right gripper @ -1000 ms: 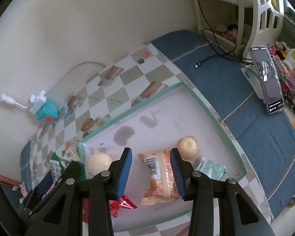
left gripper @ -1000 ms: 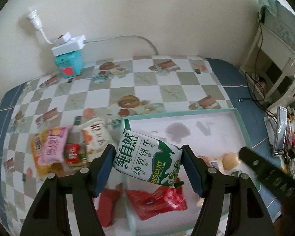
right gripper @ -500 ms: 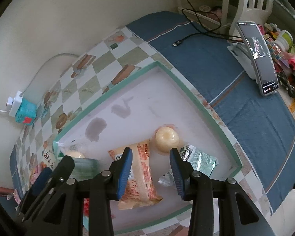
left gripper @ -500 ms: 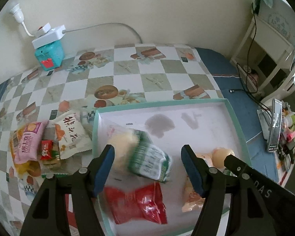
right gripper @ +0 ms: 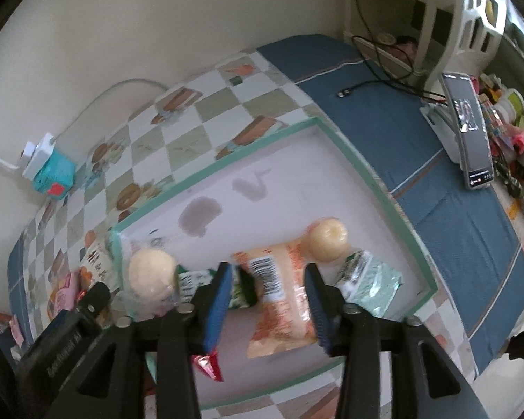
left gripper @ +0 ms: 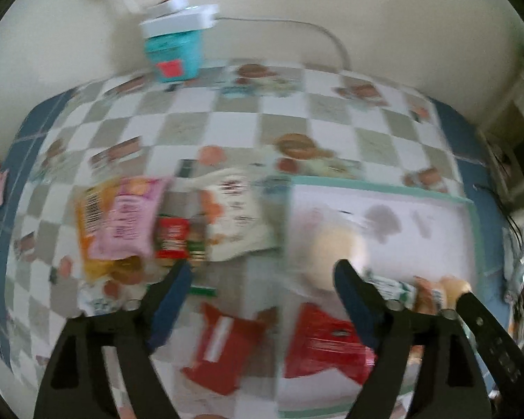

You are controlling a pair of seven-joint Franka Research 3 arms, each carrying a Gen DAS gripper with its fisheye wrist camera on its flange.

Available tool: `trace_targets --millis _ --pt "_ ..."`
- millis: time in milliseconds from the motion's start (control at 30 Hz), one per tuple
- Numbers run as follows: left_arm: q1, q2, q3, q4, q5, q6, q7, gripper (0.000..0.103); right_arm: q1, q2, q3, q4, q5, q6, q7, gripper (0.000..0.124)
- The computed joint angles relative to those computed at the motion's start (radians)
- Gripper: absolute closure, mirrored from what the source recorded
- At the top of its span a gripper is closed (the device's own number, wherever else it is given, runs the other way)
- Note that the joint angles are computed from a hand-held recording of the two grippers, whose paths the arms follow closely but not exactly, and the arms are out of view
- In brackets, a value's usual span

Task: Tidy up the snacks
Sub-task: 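Withdraw both open tools from the tray back toward the snack pile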

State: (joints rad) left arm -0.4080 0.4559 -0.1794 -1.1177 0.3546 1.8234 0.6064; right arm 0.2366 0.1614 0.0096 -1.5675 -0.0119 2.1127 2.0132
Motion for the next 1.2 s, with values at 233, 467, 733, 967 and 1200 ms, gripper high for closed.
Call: trace_targets --millis 233,467,733,967,1200 --pt "0.072 -0.165 0.01 -0.23 -0.001 0.021 -0.121 0.004 0.031 -0.026 0.021 -0.027 -0.021 0.032 0.006 0.033" --pt "0.124 -0.256 -0.002 -0.336 0.03 -0.014 -0.128 0.004 0.059 -0.052 0.036 -0.044 -0.043 0.061 0.048 0.021" --pt "0.173 -0.387 -0.008 -0.469 0.025 -0.002 -0.119 0.004 0.086 -0.102 0.063 -0.103 -0.034 0.135 0.051 0.021" --pt "0.221 -0.514 -0.007 -0.593 0.026 -0.011 -0.137 0.004 0.119 -0.114 0.09 -0.12 -0.024 0.16 0.058 0.021" --pt "0.274 -0.624 0.004 -0.707 0.008 -0.022 -0.144 0.004 0.168 -0.094 0.117 -0.101 -0.016 0.148 0.059 0.021"
